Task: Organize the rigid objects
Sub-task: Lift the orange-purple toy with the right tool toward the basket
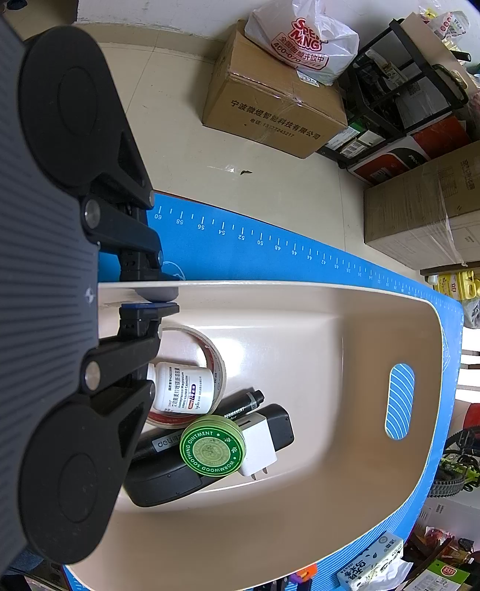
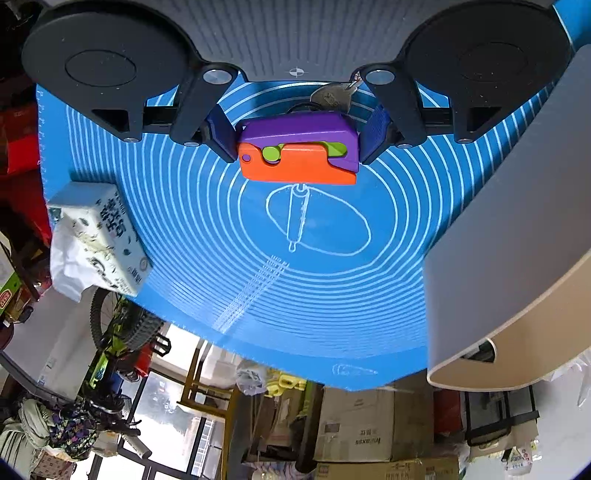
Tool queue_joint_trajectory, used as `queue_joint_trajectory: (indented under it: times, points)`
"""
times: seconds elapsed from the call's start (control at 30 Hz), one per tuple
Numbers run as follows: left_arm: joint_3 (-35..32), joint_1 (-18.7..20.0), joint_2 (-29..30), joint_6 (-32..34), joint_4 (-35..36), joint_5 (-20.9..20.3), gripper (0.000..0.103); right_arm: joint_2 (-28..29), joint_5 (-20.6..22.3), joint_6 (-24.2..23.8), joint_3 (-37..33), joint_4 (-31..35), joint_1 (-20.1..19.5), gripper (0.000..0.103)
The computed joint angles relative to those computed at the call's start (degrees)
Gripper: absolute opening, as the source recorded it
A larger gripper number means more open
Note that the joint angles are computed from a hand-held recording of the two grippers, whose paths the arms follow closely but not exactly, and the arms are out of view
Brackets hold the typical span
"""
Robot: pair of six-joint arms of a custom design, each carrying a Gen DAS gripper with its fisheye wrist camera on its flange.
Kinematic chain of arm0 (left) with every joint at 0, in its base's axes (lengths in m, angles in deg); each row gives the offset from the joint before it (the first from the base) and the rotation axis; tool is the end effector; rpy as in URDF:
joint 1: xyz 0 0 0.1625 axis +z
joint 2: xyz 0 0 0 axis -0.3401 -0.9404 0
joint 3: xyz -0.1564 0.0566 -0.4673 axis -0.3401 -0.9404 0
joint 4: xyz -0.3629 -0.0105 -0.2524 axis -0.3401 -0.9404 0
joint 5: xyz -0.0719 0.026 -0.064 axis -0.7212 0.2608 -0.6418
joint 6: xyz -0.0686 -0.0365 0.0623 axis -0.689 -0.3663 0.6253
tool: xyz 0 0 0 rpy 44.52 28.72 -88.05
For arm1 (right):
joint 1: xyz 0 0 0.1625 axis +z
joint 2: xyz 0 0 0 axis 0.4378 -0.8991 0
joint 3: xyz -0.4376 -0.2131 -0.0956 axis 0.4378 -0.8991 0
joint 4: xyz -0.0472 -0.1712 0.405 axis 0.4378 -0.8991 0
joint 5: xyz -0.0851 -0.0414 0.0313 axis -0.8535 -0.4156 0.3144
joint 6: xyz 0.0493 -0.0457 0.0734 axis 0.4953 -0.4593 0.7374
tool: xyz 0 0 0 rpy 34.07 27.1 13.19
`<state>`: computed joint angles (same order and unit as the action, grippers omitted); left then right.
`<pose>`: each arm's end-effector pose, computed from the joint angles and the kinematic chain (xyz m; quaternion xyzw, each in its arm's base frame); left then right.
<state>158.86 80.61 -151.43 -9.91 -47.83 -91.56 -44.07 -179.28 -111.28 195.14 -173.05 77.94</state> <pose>-0.0489 -0.5226 0.2995 0.1229 0.8862 -0.1655 0.4150 0.2223 -0.6001 0.0260 0.2713 -0.8518 0.2605 0.3646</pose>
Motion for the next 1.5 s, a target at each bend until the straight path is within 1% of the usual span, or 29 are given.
queue_joint_trajectory:
  times: [0.13,0.33,0.43,0.73,0.83,0.9,1.0,1.1,1.23,1.33,1.5]
  points:
    - [-0.05,0.02,-0.01,-0.01,0.08,0.01,0.009,-0.46,-0.94,-0.17,0.36,-1.63,1.17,0.073]
    - [0.04,-0.15,0.04,-0.51,0.24,0.29,0.009,-1.35,-0.65,-0.02,0.60,-3.47,3.17,0.073]
    - [0.14,-0.24,0.03,-0.52,0.18,0.49,0.009,-1.32,-1.18,0.15,0.59,-4.77,4.64,0.073]
    - [0.46,-0.41,0.10,-1.00,-0.32,0.93,0.010,-1.18,0.02,2.87,-0.08,-6.54,8.80,0.073]
    - [0.45,-0.38,0.12,-1.17,-0.44,0.79,0.010,-0.34,0.22,3.15,-0.06,-8.79,10.05,0.073]
    - [0.44,-0.41,0.13,-1.12,-0.46,0.81,0.010,-0.11,0.66,4.52,0.09,-8.31,10.69,0.073]
    - [0.48,-0.36,0.03,-0.99,-0.59,0.83,0.010,0.77,1.38,4.29,0.04,-8.16,11.62,0.073]
    - [0.40,-0.37,0.11,-0.82,-0.48,0.81,0.010,1.47,2.53,5.30,-0.33,-6.77,12.37,0.073]
    - [0.28,-0.41,0.23,-0.92,-0.38,0.93,0.010,2.71,3.80,5.45,-1.13,-4.65,13.33,0.073]
    - [0.40,-0.41,0.29,-0.96,-0.75,1.06,0.010,3.44,4.80,5.21,-1.60,-2.69,13.87,0.073]
    - [0.59,-0.32,0.31,-0.65,-1.40,1.09,0.010,4.15,5.55,5.78,-2.25,3.12,14.57,0.073]
